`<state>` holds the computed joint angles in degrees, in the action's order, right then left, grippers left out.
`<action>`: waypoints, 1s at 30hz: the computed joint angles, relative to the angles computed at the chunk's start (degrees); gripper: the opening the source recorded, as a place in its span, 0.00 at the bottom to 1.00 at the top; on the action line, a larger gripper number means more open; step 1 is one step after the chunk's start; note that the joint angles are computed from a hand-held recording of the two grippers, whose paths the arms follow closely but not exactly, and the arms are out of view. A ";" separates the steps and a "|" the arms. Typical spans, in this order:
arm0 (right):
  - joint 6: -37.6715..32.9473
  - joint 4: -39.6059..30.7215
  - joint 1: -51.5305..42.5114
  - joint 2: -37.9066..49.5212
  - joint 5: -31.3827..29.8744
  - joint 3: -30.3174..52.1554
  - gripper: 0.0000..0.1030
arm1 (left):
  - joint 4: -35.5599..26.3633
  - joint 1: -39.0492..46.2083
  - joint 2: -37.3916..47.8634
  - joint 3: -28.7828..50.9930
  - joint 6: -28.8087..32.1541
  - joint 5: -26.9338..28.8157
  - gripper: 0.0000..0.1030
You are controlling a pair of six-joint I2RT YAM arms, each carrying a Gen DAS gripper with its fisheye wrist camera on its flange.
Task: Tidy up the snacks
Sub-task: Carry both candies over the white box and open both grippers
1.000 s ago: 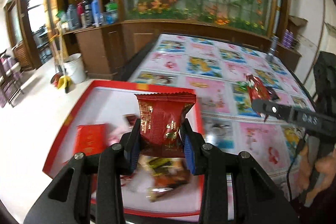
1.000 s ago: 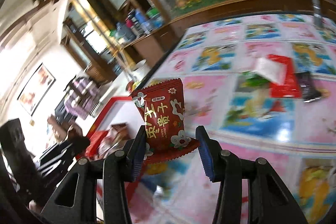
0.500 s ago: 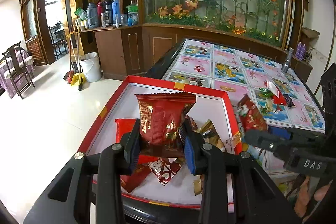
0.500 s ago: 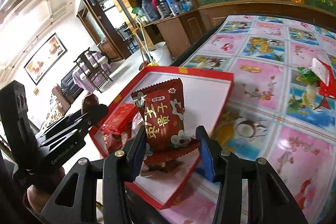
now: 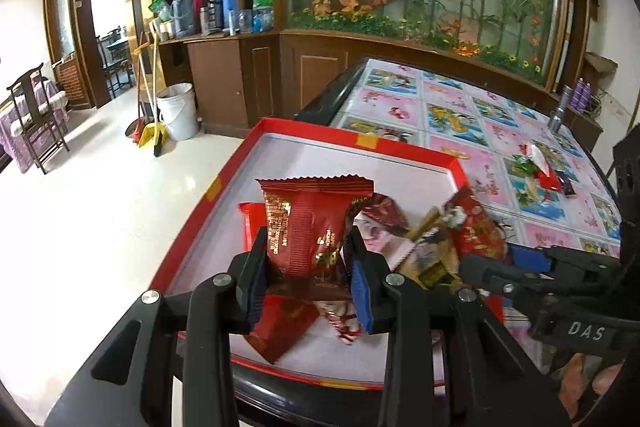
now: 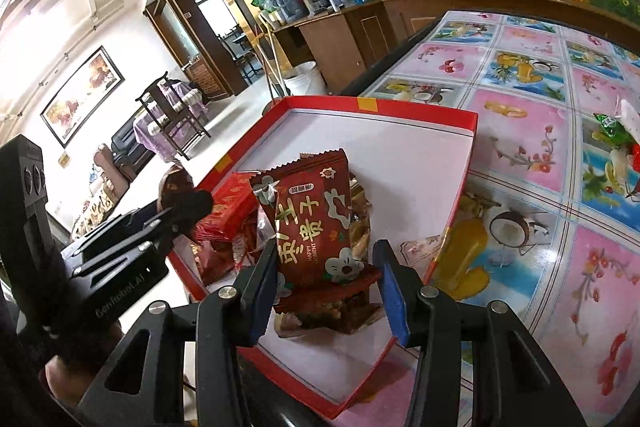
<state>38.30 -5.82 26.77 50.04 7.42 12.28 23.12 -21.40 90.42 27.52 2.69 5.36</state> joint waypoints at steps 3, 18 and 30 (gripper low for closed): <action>-0.39 2.15 -0.74 2.82 -0.03 0.40 0.46 | -0.04 0.54 2.00 1.60 0.73 -0.15 0.32; -6.71 15.98 -10.00 23.85 -6.81 7.97 0.46 | -3.43 -1.75 11.37 11.74 3.51 -2.85 0.33; -9.81 17.99 -14.89 26.05 -9.89 9.00 0.56 | -4.44 -4.10 13.09 15.31 2.50 -12.10 0.76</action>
